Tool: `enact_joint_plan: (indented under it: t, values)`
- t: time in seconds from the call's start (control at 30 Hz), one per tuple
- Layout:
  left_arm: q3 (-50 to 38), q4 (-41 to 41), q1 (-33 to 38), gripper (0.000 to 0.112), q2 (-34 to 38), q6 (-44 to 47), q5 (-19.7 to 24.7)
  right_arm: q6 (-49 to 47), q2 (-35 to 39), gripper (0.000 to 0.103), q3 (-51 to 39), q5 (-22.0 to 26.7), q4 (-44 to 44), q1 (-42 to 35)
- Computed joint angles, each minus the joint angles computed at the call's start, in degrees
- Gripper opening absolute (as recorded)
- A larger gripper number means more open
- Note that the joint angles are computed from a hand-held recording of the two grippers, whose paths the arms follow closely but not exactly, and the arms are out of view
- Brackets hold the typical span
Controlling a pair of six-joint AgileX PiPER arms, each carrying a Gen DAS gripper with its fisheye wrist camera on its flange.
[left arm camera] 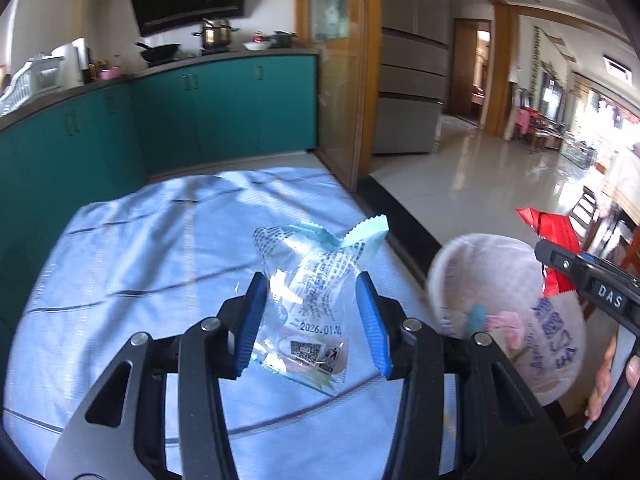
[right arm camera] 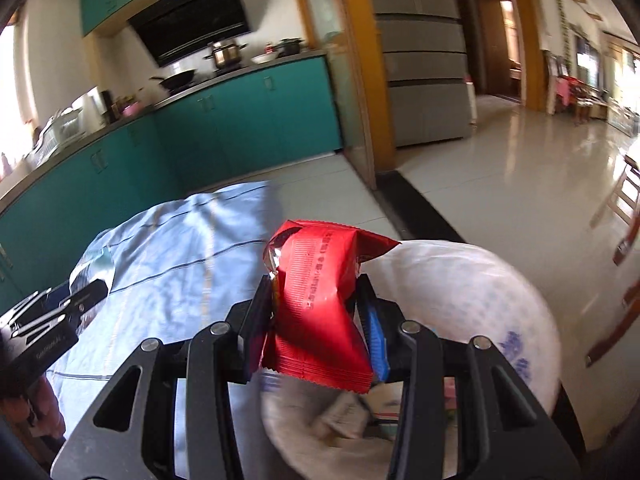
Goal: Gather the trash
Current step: 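Carry the wrapper and red packet over the wastebasket and open both tools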
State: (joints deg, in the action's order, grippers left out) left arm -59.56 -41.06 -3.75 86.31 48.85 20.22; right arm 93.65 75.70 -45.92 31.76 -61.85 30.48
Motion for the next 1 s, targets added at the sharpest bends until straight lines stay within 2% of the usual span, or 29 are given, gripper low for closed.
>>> enact_joint_plan:
  t: [0.1,0.2,0.3,0.33,0.37,0.47,0.6,0.67,0.8,0.87,1.0]
  values:
    - [0.92,2.71,-5.12,0.047,0.93,-2.97,-2.11,-4.25,-1.69,0.043,2.84,-1.86,4.48,-4.16]
    - [2.00,6.50,-10.26,0.047,2.12,-6.91,-5.32,-15.87,-0.09,0.043,4.49,-6.04,15.92,-10.06]
    - [3.22,6.91,-13.96,0.047,2.77,-7.29,-7.87,-23.66,1.75,0.043,5.07,-7.71,23.38,-12.88]
    - [3.62,7.09,-15.27,0.047,2.96,-7.41,-8.76,-25.21,1.89,0.045,5.12,-7.77,24.74,-13.19]
    - [3.78,6.76,-16.20,0.047,3.17,-7.10,-9.21,-26.22,1.88,0.051,5.12,-7.32,25.74,-13.38]
    - [4.75,2.19,-18.71,0.047,3.72,-2.59,-10.88,-20.50,0.09,0.064,6.28,-6.93,21.33,-13.11]
    - [4.66,-1.39,-21.21,0.048,5.45,0.54,-12.22,-6.18,-4.57,0.080,9.23,-6.80,10.40,-12.60]
    - [4.25,-3.59,-21.98,0.048,6.18,2.31,-11.65,-2.09,-6.81,0.081,10.58,-6.24,7.06,-13.10]
    - [2.15,-14.46,-22.42,0.053,8.41,12.16,-7.30,5.24,-9.25,0.082,11.92,-3.23,1.98,-12.89]
    - [2.20,-20.54,-23.70,0.060,9.05,18.87,-8.01,7.57,-10.35,0.082,12.65,-2.91,0.58,-13.41]
    - [3.40,-26.39,-26.55,0.075,9.06,26.20,-12.17,9.55,-11.84,0.082,13.71,-3.06,-0.30,-14.60]
